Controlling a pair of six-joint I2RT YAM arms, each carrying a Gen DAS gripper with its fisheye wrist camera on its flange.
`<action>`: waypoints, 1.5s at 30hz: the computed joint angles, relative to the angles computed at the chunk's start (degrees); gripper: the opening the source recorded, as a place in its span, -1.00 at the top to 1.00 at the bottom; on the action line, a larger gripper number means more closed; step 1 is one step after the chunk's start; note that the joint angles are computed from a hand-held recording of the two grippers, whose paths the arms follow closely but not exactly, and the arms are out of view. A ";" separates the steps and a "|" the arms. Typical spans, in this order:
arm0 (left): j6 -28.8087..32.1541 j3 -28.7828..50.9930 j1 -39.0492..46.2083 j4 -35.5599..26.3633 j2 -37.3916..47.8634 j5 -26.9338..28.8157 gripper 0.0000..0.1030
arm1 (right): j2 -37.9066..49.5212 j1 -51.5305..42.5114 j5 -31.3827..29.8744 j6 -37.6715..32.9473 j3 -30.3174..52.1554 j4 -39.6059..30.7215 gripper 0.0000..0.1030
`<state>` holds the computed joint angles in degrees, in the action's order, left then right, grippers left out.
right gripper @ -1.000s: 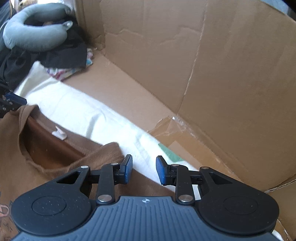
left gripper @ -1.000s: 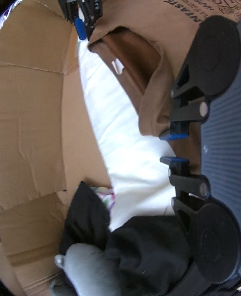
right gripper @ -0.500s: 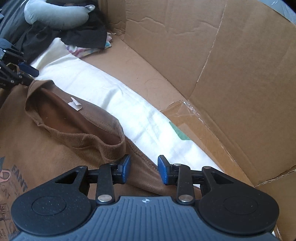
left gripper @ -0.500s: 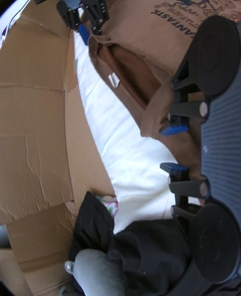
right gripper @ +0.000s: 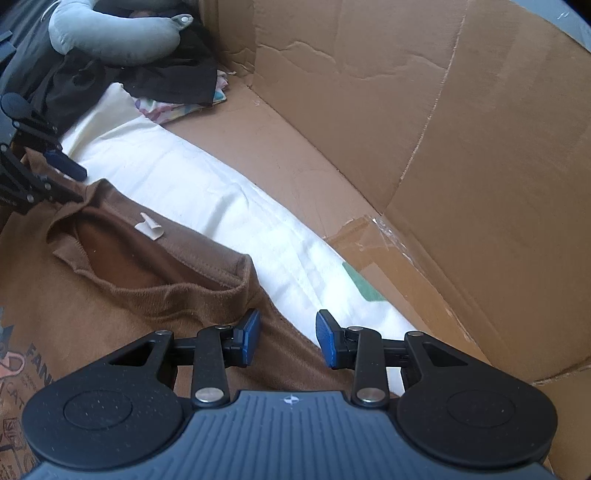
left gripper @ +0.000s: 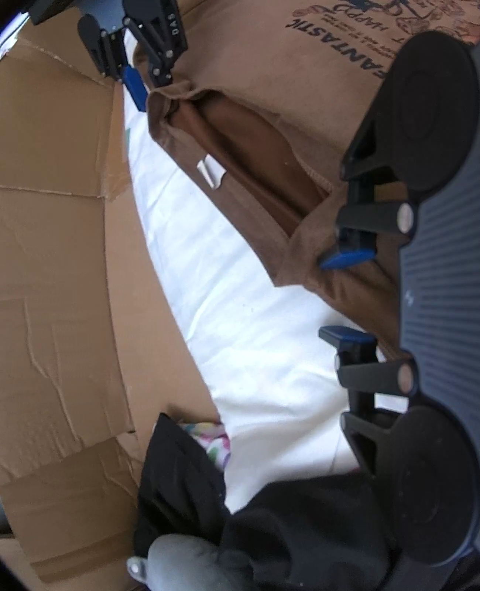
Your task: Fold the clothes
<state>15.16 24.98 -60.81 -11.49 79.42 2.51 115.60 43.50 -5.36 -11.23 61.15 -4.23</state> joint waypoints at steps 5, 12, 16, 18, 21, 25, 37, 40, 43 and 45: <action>0.48 -0.05 -0.11 -0.11 0.26 1.50 0.68 | 0.16 -0.22 -1.34 0.34 -0.42 0.55 0.21; 0.95 -2.73 0.26 1.48 -5.64 1.26 0.88 | -1.86 -0.24 -2.54 -0.93 -2.71 2.29 0.21; 0.01 -2.83 1.44 2.34 -7.69 1.35 0.89 | 0.89 0.50 -1.35 -0.73 0.61 1.44 0.21; -0.12 -2.74 0.79 2.80 -7.83 0.41 0.89 | 2.91 0.67 -1.23 0.06 2.80 0.48 0.21; -0.40 -2.54 -0.27 3.31 -7.61 -0.79 0.89 | 5.40 0.74 -1.54 1.06 5.43 -0.81 0.31; -0.66 -2.64 -0.13 3.73 -8.09 -0.66 0.89 | 4.70 0.88 -3.54 -2.91 5.55 -3.21 0.85; -1.68 -3.87 0.21 9.94 -5.98 -2.44 0.90 | 1.17 4.45 7.88 -4.26 0.02 7.16 0.96; -3.91 -2.90 -2.17 12.19 -0.82 -6.49 0.84 | 3.60 5.16 10.24 -2.55 1.71 6.76 0.95; -5.80 -0.60 -4.12 9.19 1.54 -9.60 0.76 | 4.51 4.93 11.14 0.09 2.93 6.22 0.72; -5.32 -1.63 -4.10 8.07 -2.45 -9.31 0.75 | 2.18 4.10 9.29 1.66 0.38 8.66 0.49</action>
<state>9.84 23.35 -64.91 -3.43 76.97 -6.80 117.78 47.60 3.93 -9.57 61.53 4.43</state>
